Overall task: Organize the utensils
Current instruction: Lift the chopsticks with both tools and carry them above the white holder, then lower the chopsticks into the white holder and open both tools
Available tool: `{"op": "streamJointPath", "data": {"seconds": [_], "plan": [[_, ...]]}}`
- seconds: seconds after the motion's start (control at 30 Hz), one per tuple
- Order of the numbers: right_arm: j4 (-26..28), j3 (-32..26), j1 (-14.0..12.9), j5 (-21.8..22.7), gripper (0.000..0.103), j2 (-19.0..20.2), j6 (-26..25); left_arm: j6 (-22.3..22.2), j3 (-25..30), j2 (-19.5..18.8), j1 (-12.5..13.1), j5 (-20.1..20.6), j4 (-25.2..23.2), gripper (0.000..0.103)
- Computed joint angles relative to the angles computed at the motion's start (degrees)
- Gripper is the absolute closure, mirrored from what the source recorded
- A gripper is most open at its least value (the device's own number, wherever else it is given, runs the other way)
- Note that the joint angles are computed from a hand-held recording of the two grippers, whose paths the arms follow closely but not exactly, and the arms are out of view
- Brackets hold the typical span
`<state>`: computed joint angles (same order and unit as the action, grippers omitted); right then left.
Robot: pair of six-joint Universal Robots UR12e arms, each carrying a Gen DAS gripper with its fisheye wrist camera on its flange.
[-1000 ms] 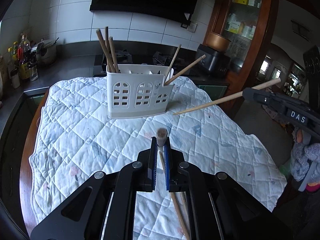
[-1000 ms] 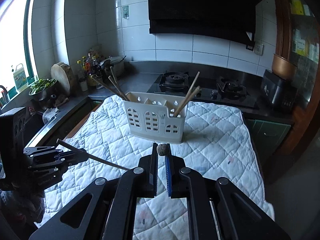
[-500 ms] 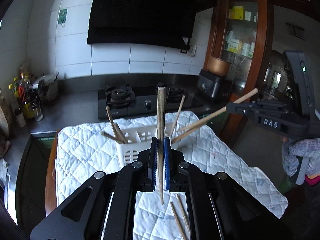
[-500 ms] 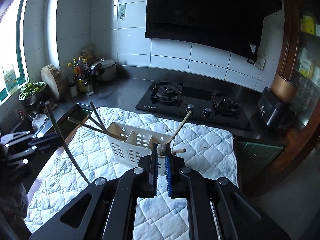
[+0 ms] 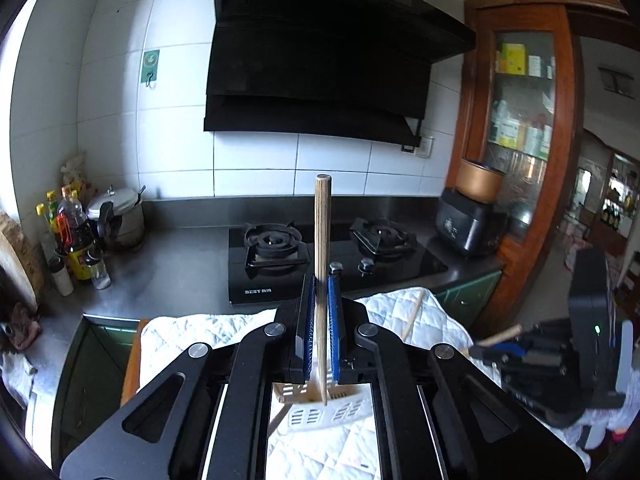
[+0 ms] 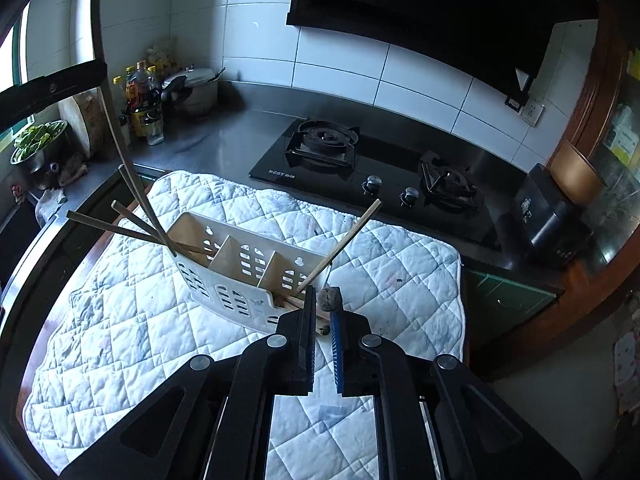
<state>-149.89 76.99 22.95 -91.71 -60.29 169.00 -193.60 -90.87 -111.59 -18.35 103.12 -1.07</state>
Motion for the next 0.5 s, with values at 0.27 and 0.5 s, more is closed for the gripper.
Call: {"op": "streamJointPath", "data": {"seconds": [0.27, 0.5], "plan": [[1.9, -1.6, 0.0, 0.4, 0.096, 1.5, -0.2, -1.6, 2.5, -2.7, 0.8, 0.1, -3.3, 0.098], [1.6, -1.8, -0.3, 1.6, 0.096, 2.0, 0.5, -1.7, 2.8, -3.7, 1.2, -0.5, -6.8, 0.098]]}}
